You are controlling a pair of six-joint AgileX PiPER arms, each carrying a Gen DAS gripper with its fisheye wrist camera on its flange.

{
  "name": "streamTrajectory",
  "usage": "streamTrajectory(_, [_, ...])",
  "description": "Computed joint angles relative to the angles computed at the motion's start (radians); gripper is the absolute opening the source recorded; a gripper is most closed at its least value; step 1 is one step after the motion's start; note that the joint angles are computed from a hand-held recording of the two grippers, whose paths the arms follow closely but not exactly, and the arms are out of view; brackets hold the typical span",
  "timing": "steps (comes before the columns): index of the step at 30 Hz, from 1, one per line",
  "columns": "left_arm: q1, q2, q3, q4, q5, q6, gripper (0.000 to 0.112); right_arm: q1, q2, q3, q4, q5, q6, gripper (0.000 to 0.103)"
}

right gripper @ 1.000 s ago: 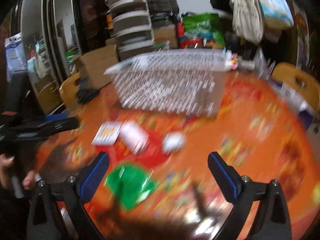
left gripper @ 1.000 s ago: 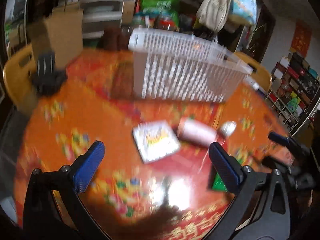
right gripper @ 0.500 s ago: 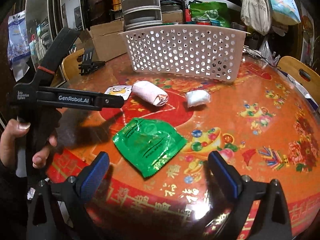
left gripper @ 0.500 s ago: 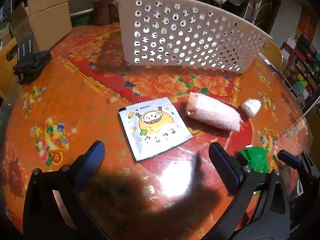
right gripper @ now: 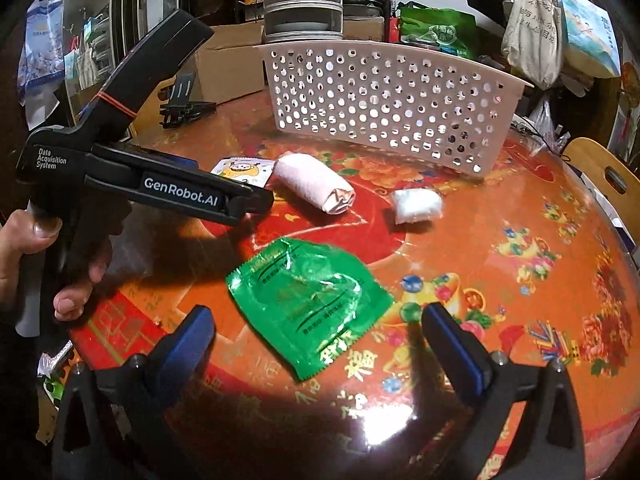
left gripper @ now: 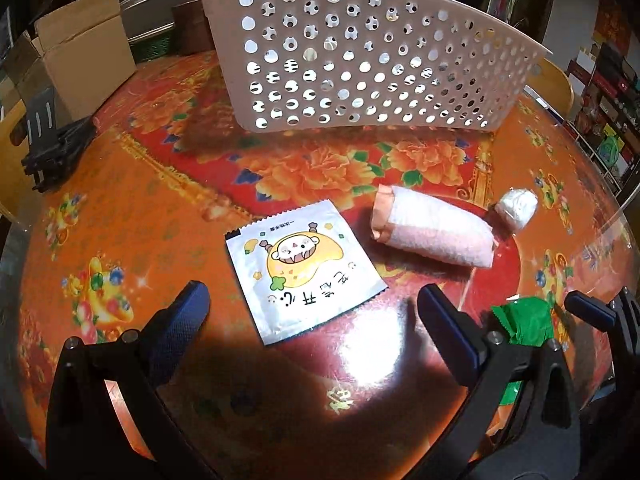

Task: Organize soft objects
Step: 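Move both tools back toward the remaining items on the table, then grasp the pink rolled towel with the left gripper while the right grasps the green packet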

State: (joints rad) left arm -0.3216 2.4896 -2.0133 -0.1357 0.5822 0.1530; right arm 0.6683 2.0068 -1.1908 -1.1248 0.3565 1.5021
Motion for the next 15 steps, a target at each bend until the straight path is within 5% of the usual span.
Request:
streamTrajectory(11, [0.006,-0.062,0.126,-0.086,-0.112,0.094,0.068,-0.012,0.010,-0.004,-0.036,-0.024,0.018,0.102])
streamTrajectory(15, [0.012,-0.072,0.148,-0.142,-0.131,0.148,0.055,-0.011,0.007,0.008,-0.088,-0.028,0.069,0.094])
